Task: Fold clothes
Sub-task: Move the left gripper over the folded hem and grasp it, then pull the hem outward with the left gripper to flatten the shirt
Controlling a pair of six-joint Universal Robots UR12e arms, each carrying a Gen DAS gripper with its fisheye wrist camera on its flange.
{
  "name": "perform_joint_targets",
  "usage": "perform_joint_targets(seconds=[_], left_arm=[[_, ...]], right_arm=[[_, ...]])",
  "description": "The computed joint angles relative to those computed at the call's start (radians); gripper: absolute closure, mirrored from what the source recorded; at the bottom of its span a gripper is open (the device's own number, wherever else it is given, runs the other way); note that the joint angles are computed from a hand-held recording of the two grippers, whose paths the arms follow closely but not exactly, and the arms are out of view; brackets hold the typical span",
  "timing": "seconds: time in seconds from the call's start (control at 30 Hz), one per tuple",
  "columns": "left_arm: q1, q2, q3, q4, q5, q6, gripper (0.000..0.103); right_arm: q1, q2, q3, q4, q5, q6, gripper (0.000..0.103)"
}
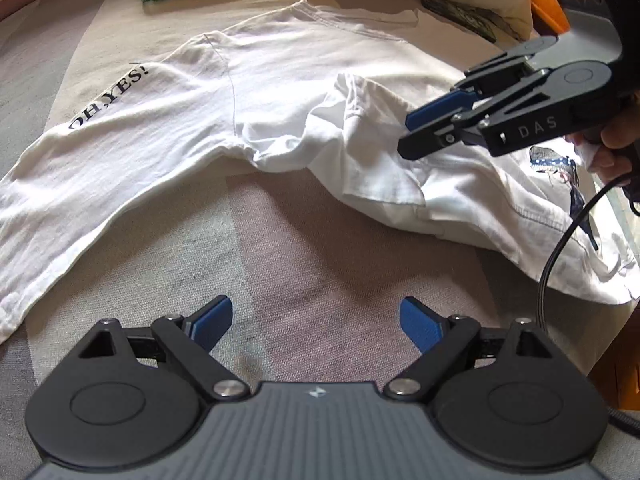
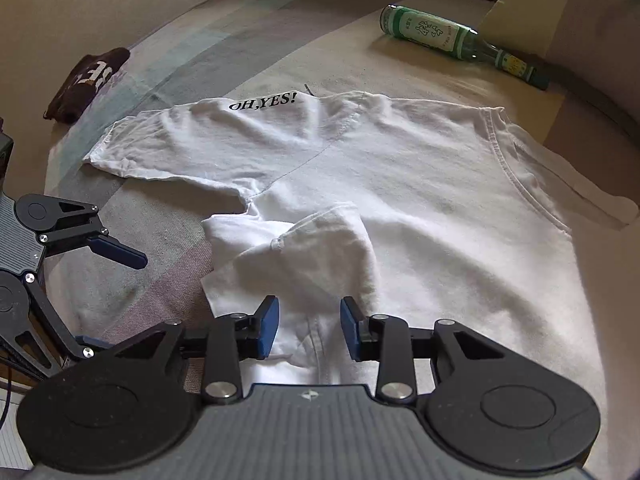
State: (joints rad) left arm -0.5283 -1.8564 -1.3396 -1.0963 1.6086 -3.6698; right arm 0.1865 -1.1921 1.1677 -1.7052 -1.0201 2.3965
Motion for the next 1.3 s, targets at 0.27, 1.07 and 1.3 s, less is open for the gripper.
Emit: perform_joint_targets(seconds=[0.27,1.07,1.3], left_arm=[[0.025,-0.005,0.018,0.098,0.004,0.045,0.022],[0.082,-0.124,0.112,0.114,-0.329,-0.005,0.028],[0.092,-0.098,0.022,0.270,-0.317,-0.276,0.089]], right_arm=[[-0.036,-0.055,0.033,0.008,-0.024,-0.005,0.058],[-0.116,-0.158,0.171,-0.061,-0.018,0.143,0.055],[-0.125,-0.170,0.183,-0.051,-0.030,0.128,0.054]])
